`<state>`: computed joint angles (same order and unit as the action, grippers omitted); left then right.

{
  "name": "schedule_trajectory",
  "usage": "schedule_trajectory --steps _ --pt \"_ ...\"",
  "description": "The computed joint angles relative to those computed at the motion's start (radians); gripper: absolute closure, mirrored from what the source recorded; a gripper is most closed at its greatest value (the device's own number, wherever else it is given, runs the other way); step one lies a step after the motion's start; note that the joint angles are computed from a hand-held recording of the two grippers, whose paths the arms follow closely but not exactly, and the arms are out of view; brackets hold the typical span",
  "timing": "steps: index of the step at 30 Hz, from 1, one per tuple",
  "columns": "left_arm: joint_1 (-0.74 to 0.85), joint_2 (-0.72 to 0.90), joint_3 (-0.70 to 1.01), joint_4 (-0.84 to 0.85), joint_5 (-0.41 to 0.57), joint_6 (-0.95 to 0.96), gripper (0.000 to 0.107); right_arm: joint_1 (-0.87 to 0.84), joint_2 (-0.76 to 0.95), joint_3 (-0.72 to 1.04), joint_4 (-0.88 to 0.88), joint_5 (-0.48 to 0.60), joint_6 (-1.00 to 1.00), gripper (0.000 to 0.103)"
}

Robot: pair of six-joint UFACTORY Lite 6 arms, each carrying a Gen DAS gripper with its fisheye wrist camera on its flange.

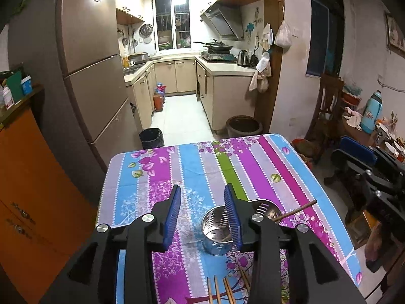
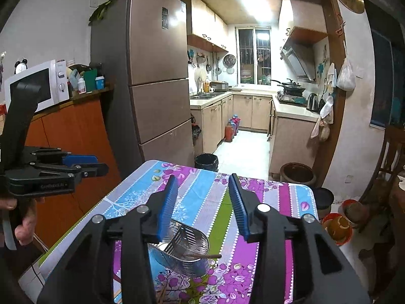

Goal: Organize utensils
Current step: 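Lower both chopsticks into the holder and open both tools, then withdraw both tools from the holder back toward the remaining chopsticks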

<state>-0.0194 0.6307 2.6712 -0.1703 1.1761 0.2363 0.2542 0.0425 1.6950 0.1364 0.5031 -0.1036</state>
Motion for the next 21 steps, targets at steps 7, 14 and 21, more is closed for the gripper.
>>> schedule_trajectory --steps 7,14,21 --pt "0.116 -0.344 -0.49 -0.125 -0.178 0.128 0.06 -0.001 -0.162 -0.106 -0.006 0.015 0.002 0.048" --pt "0.37 -0.785 -1.058 -0.463 -0.287 0.514 0.043 0.065 -0.484 -0.327 -0.066 0.044 0.045 0.035" --pt "0.966 -1.356 -1.764 -0.955 0.01 1.191 0.031 0.419 -0.981 -0.756 -0.564 0.086 0.542 0.032"
